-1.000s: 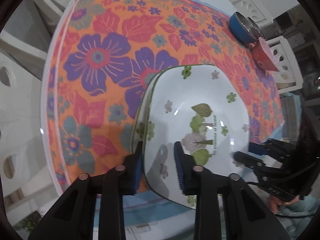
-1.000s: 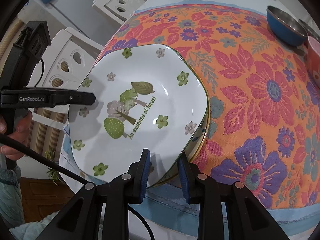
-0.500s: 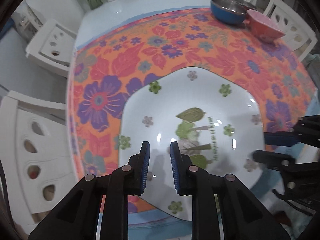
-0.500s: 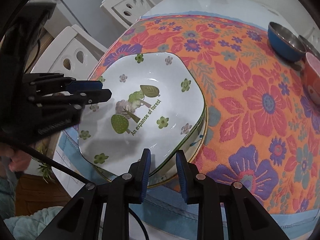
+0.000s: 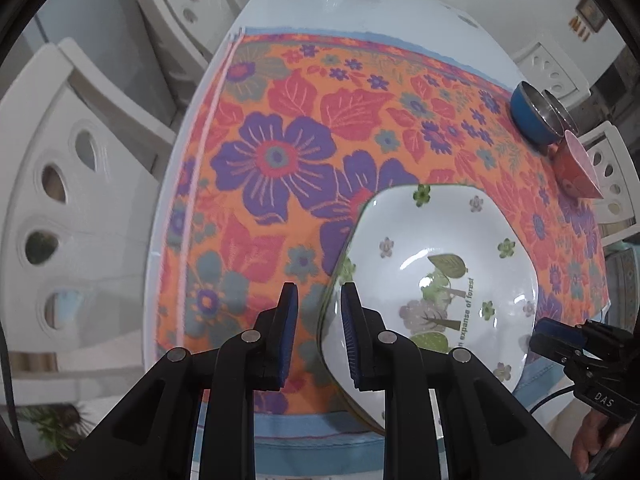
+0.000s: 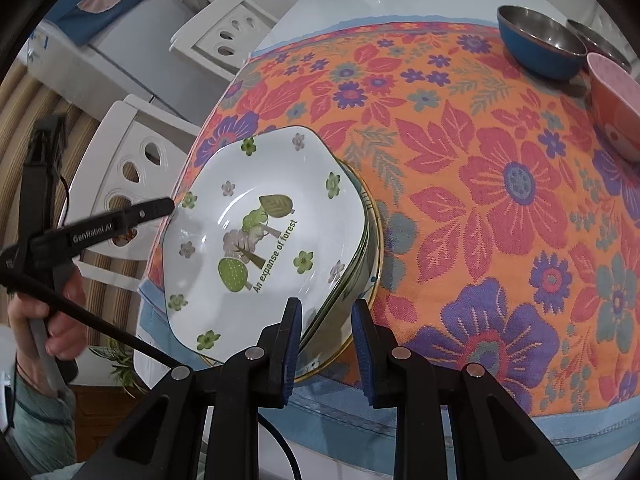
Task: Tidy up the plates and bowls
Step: 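Move both grippers over the table to the pink dotted bowl, then grasp the rim of the pink dotted bowl with both grippers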
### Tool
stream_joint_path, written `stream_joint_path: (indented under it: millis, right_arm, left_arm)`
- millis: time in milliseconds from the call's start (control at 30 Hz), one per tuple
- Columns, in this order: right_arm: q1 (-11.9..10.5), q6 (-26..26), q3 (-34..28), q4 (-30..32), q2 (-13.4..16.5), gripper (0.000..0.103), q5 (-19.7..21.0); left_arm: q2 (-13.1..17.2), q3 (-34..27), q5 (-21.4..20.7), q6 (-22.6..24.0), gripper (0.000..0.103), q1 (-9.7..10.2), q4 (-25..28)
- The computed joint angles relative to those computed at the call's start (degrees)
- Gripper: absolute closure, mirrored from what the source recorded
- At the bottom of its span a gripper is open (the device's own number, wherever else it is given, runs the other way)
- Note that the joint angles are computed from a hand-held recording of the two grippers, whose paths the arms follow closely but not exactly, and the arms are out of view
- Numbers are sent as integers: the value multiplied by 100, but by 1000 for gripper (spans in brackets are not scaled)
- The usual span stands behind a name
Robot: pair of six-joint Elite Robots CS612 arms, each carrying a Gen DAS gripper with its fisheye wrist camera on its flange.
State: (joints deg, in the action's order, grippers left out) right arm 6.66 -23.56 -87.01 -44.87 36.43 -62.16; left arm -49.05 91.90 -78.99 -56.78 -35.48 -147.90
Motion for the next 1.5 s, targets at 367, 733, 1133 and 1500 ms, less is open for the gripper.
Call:
stream_joint_path:
  millis: [367, 733, 1133, 1500]
  right_arm:
    - [-111, 281, -176, -146, -5, 75, -352]
    - [-796, 1121, 254, -941, -277, 50, 244]
    - [-1420, 1283, 1763, -2012, -932, 49, 405]
    - [-1400, 1109, 3342, -2691, -1487, 49, 187]
  left_arm:
    - [116, -620, 1027, 873, 81, -175, 863]
    - [663, -1865, 1205, 1551, 42, -431, 526]
    - [2007, -4104, -192, 914, 42, -383, 328]
    - [3751, -7141, -136, -40, 47, -328, 1856]
